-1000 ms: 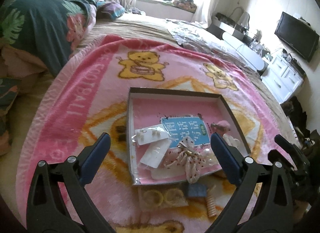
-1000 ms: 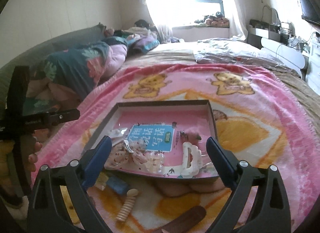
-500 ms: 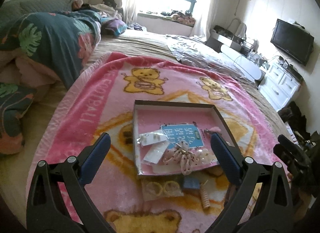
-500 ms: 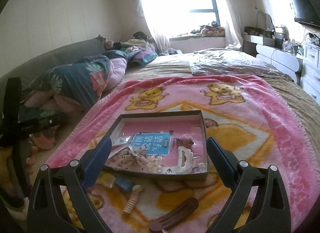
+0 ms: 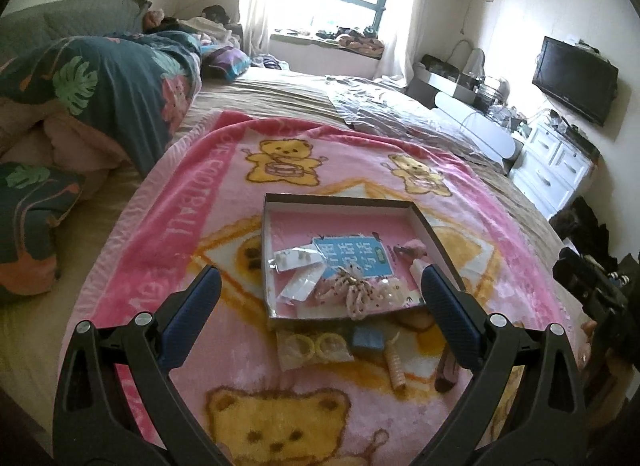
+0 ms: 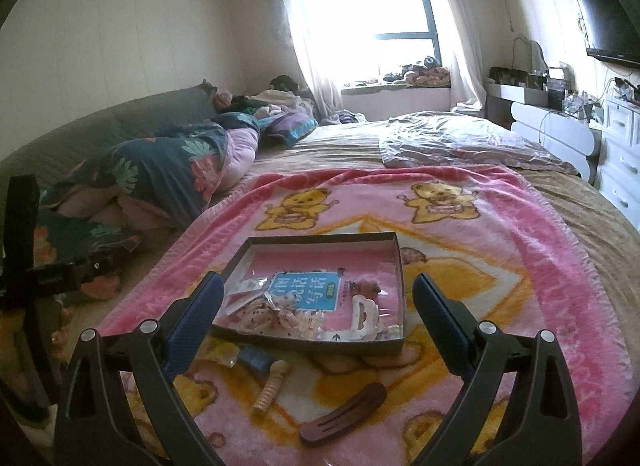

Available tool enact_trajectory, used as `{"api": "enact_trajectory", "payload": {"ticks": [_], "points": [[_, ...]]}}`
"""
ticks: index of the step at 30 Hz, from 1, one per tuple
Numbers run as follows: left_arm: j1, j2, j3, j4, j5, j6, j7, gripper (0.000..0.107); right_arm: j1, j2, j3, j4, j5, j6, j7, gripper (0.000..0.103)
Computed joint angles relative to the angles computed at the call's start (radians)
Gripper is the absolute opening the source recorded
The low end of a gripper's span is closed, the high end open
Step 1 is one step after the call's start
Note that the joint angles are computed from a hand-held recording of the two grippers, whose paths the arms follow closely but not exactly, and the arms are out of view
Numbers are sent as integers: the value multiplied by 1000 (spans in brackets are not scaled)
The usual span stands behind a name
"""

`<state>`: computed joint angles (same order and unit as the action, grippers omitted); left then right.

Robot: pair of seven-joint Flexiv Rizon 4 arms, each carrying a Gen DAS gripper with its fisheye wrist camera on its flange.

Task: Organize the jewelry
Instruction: 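Withdraw both open tools from the tray back over the loose items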

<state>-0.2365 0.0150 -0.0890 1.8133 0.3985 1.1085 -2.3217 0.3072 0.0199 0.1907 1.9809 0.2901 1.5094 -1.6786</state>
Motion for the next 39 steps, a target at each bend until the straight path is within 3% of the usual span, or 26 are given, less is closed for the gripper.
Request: {"api": "enact_trajectory", "payload": {"ticks": [16,25,39], "points": [[-47,12,-48,10,73,-75,-31,94,45,86,-38,88,37,0,-33,95],[-85,0,-58,-2,106,-117,-25,94,46,114,-46,154,-19,12,11,95],[-102,-15,-48,18,80,-121,-2,94,55,134,-65,217,-47,-21,30,95]]}}
